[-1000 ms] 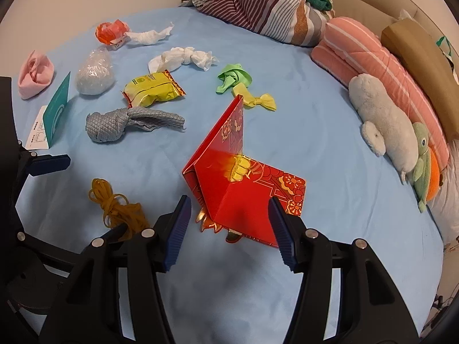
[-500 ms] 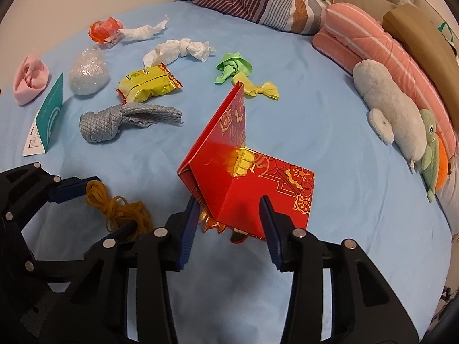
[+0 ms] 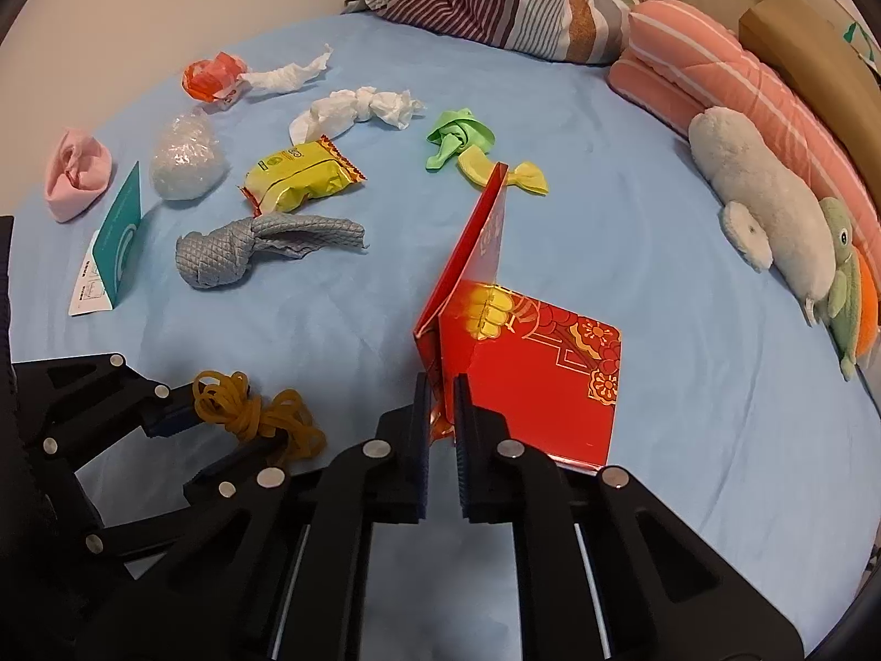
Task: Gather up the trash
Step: 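Close the right gripper on the red envelope while the left gripper grasps the yellow rubber bands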
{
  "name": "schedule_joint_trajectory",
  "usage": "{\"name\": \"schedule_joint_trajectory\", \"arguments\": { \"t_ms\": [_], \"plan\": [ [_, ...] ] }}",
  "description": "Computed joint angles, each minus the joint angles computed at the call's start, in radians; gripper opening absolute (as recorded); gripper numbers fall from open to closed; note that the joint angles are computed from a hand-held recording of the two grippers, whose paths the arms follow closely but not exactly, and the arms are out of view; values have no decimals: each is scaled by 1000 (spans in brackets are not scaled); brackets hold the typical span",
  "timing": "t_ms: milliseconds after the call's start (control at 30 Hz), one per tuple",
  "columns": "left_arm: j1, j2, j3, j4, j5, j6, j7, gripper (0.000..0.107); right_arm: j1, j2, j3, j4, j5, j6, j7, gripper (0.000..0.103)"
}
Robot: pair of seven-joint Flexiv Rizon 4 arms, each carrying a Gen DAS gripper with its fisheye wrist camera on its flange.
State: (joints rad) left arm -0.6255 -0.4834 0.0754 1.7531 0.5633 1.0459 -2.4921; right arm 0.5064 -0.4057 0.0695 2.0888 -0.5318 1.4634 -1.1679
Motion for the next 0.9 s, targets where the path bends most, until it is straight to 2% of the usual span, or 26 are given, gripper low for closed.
{"name": "schedule_joint_trajectory", "arguments": {
  "t_ms": [333,600,800,900],
  "plan": [
    [-5,14,0,0,5,-19,-19,25,6,19,-17,20,-3,51,11,3],
    [-16,36,-6,-14,42,-77,-61,25,102,63,-158,73,-103,121,108,2],
    [-31,75,-16,-19,94,-134,-115,25,127,115,-204,125,-143,162,161,2],
    [-37,103,-29,-15,125,-165,-151,25,160,149,-255,163,-183,185,202,1]
  ]
}}
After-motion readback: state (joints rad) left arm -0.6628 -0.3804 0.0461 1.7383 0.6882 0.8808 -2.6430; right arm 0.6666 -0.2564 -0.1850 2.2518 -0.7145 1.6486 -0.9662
